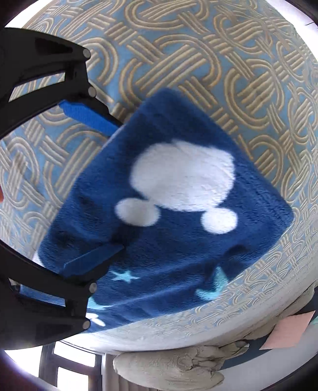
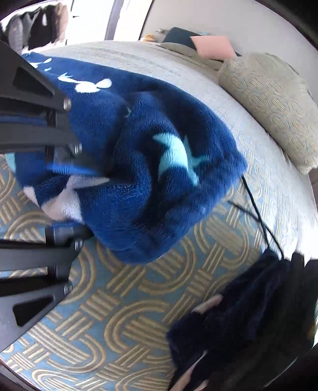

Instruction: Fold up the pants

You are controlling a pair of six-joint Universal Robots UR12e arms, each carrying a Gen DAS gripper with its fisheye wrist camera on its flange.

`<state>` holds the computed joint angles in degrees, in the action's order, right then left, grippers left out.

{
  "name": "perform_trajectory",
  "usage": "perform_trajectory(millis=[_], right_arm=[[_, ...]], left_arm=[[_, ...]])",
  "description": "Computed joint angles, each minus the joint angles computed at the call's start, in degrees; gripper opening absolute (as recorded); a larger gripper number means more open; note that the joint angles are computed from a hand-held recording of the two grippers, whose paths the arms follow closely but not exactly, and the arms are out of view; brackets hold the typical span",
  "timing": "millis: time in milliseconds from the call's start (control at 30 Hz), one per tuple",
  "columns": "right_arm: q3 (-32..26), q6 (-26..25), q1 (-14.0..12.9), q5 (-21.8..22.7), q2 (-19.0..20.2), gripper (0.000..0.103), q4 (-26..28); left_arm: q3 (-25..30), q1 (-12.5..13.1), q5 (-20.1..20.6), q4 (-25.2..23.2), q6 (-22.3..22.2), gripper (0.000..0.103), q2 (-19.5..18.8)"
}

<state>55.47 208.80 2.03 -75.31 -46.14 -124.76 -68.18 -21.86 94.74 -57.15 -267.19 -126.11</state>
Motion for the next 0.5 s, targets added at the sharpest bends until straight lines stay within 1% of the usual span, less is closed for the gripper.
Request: perform_trajectory(millis=[33, 67, 100, 133, 167, 200, 267, 400, 500], right_arm=[[-0.8, -1.5, 0.6, -2.1, 0.2, 0.018, 0.6], [-1.3, -2.3, 0.9, -3.5, 0.3, 0.016, 0.8], [-1.9, -3.3, 1.4, -5.6, 0.3, 0.016, 1.1], [-2.3, -3.7, 1.8, -7.3, 0.3, 0.015, 1.4], [-2.4, -3.8, 2.1, -8.6, 0.2, 0.015, 1.3], [-2.5, -3.8, 2.5, -10.8, -0.1, 0.015, 1.4], [-3.1, -4.3, 3.1, -13.4, -0.4, 0.014, 1.7], [-2.8, -4.3, 3.0, -13.2, -1.7, 0.013, 1.5], [-1.8, -4.6, 2.8, -13.1, -3.0, 0.013, 0.2]], left_arm=[[1.0, 0.0, 0.3, -1.4, 0.2, 0.087, -0.4], [2.6, -0.1, 1.7, -3.7, 0.9, 0.065, -1.1], [3.9, -0.2, 2.7, -5.4, 2.1, 0.049, -1.6], [4.1, 0.2, 2.0, -4.7, 4.3, 0.027, -1.8], [2.7, 0.7, 0.8, -2.3, 5.1, 0.022, -1.2], [2.4, 0.9, 0.4, -2.3, 4.6, 0.021, -0.8], [1.3, 1.3, 0.1, -1.1, 4.0, 0.02, 0.2], [-0.3, 0.8, 1.4, 2.3, 5.0, 0.019, 2.2], [2.1, -0.2, 4.2, 0.0, 8.7, 0.019, 2.1]])
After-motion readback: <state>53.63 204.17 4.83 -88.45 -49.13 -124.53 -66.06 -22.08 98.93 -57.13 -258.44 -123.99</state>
